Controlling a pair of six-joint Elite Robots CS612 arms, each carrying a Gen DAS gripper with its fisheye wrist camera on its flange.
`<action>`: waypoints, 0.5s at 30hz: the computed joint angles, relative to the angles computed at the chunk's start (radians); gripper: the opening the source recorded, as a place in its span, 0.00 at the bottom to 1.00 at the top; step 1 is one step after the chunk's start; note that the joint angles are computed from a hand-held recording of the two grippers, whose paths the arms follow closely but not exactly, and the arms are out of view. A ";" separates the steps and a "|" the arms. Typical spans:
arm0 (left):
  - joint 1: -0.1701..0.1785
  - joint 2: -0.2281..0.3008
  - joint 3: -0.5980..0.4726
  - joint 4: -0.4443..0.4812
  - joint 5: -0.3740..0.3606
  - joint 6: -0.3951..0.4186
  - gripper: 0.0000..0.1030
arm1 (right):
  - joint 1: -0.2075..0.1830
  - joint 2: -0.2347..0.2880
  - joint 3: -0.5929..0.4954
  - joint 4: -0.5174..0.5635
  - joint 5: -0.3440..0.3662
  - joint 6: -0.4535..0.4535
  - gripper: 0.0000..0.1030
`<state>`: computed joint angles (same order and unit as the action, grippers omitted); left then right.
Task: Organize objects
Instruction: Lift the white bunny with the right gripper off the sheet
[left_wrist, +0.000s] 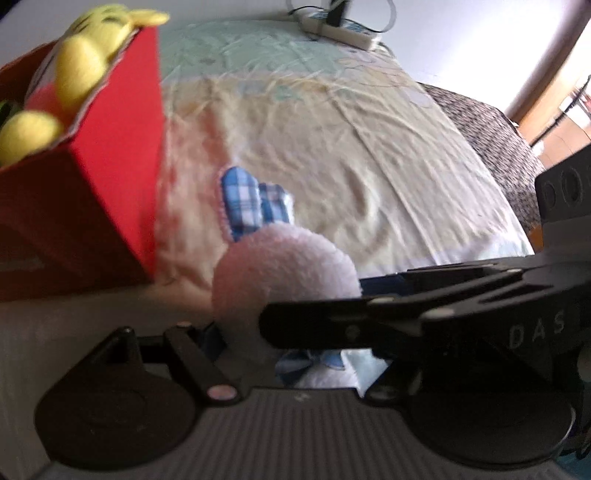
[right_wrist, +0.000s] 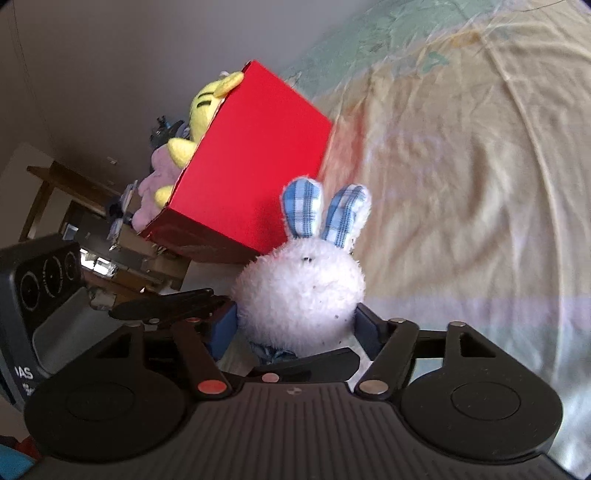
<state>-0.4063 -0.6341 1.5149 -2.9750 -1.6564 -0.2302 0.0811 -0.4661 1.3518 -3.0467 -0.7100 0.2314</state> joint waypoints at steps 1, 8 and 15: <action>-0.004 -0.002 0.003 -0.005 0.002 0.013 0.76 | 0.000 -0.005 0.011 -0.021 -0.011 0.015 0.65; 0.007 -0.010 -0.001 -0.043 -0.091 0.119 0.76 | 0.005 -0.046 0.087 -0.233 -0.106 0.152 0.64; 0.028 -0.045 0.026 -0.170 -0.146 0.257 0.76 | 0.045 -0.067 0.105 -0.481 -0.242 0.279 0.64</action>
